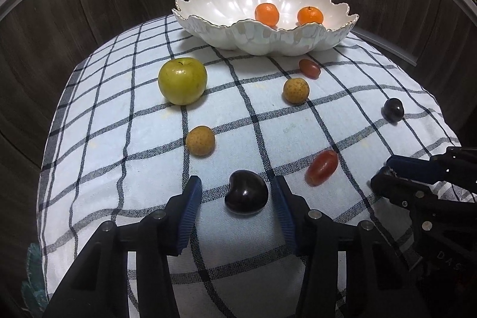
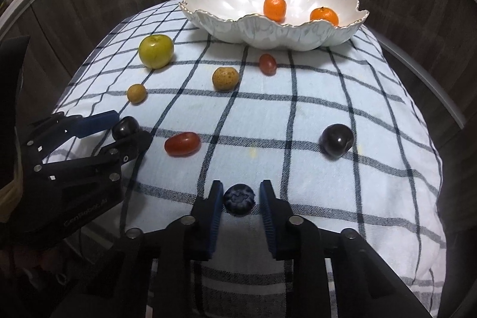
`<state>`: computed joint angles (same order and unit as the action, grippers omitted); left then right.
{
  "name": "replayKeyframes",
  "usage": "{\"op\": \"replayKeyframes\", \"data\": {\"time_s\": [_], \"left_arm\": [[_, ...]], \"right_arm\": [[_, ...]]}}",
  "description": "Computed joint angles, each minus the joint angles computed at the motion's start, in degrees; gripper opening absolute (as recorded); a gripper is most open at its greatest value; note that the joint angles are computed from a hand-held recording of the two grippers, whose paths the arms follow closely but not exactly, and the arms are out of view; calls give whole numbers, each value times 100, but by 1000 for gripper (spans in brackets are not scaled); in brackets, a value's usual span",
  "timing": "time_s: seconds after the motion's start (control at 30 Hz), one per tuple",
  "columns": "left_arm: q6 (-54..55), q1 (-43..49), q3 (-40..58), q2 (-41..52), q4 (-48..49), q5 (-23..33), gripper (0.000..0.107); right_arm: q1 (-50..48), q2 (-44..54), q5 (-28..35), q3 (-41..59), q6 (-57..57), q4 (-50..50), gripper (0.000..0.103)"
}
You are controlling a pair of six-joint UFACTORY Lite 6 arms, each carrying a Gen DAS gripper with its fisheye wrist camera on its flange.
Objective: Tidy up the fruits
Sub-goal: 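Grasp the dark plum with the left tool while the right grasps a blueberry, then carry the dark plum and blueberry over the white bowl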
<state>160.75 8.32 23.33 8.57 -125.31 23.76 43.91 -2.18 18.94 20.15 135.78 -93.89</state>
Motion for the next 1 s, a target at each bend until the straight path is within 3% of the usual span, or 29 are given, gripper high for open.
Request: {"op": "replayKeyframes", "data": {"time_s": [0.27, 0.7, 1.0], "left_arm": [[-414, 63, 6, 16, 515, 115, 27], [-796, 129, -62, -284, 865, 49, 27], [-1380, 87, -134, -788, 1322, -70, 27]], "right_arm": [[-49, 33, -70, -11, 253, -251, 22], [-94, -266, -6, -102, -49, 15, 22], [-201, -680, 178, -120, -864, 697, 22]]}}
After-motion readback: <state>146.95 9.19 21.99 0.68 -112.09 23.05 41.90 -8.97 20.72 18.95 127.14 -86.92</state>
